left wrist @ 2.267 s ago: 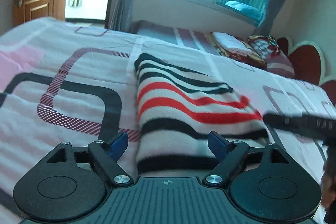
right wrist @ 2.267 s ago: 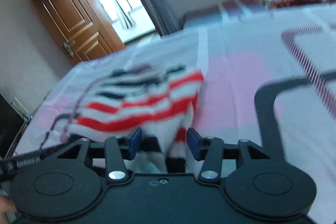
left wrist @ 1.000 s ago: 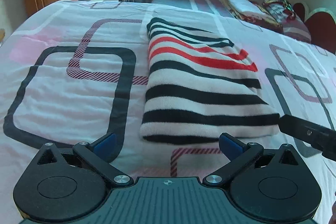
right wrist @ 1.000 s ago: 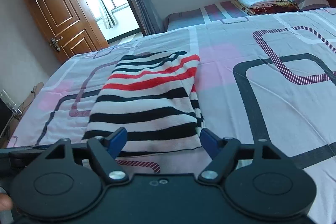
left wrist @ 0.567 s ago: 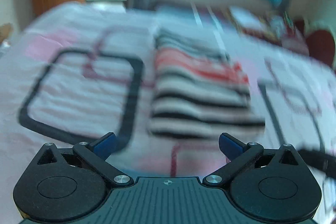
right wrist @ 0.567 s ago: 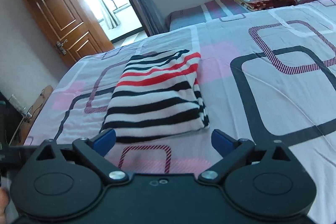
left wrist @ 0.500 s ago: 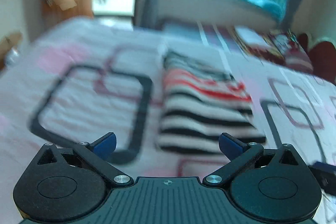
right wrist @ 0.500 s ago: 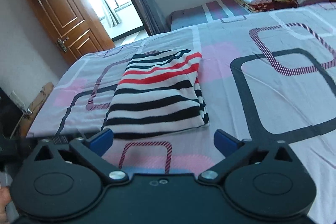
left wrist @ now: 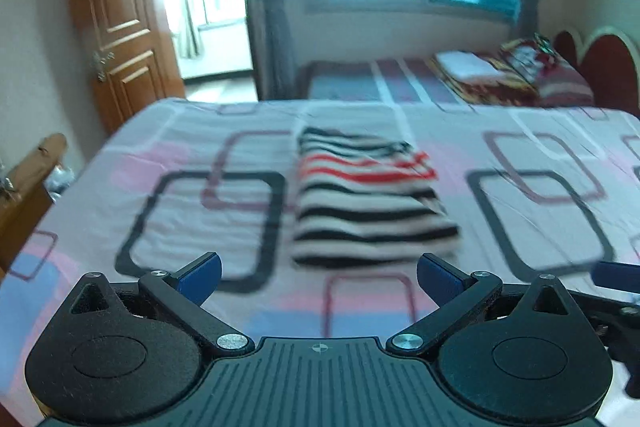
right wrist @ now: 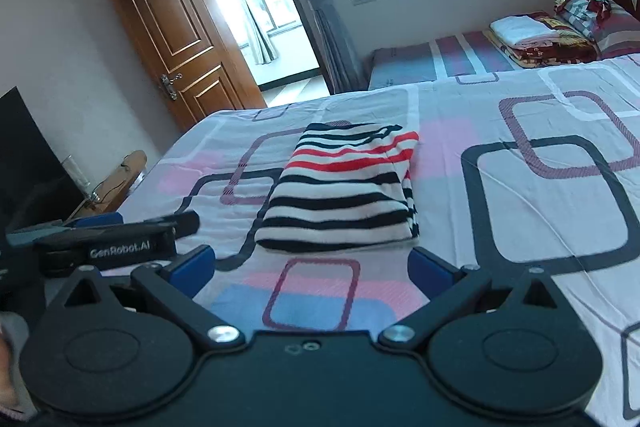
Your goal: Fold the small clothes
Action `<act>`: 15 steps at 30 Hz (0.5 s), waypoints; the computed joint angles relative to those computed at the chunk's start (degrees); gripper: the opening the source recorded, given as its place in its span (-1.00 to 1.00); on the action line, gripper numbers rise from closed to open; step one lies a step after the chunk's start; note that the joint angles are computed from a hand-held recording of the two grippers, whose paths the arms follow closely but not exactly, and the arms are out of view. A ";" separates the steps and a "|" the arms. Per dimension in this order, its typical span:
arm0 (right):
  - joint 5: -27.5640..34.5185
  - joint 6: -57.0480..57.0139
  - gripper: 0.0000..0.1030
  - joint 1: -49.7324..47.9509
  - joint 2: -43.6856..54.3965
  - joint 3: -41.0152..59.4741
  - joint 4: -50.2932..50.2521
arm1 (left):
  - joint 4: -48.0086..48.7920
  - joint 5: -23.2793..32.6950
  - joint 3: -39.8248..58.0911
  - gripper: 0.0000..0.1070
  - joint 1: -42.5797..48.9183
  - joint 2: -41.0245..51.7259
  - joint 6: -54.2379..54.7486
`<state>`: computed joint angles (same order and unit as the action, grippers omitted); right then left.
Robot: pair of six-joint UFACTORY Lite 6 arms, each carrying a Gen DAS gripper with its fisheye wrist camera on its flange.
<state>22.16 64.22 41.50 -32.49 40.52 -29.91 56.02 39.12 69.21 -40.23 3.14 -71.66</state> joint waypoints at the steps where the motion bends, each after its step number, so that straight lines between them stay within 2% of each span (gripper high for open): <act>1: 1.05 0.81 0.99 0.93 -2.28 -1.32 -0.60 | -0.15 1.04 -0.61 0.92 -1.65 -0.76 -0.37; 4: 5.68 4.05 0.99 4.39 -8.80 -4.80 -3.14 | 3.76 5.44 -4.13 0.92 -8.60 -4.33 -5.64; 8: 16.47 11.38 0.99 12.96 -17.75 -7.73 -8.05 | 5.00 10.73 -6.06 0.92 -16.64 -7.98 -8.55; 10: 23.52 17.13 0.98 20.18 -20.93 -8.11 -12.33 | 3.92 13.07 -6.08 0.92 -20.12 -9.15 -9.39; 15: 49.61 32.39 0.99 47.07 -21.04 -5.18 -23.98 | 2.53 18.63 -7.31 0.92 -27.88 -12.11 -13.40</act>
<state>71.77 96.61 88.58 -53.53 35.34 -53.89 58.55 57.75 61.89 -68.11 -8.98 -85.06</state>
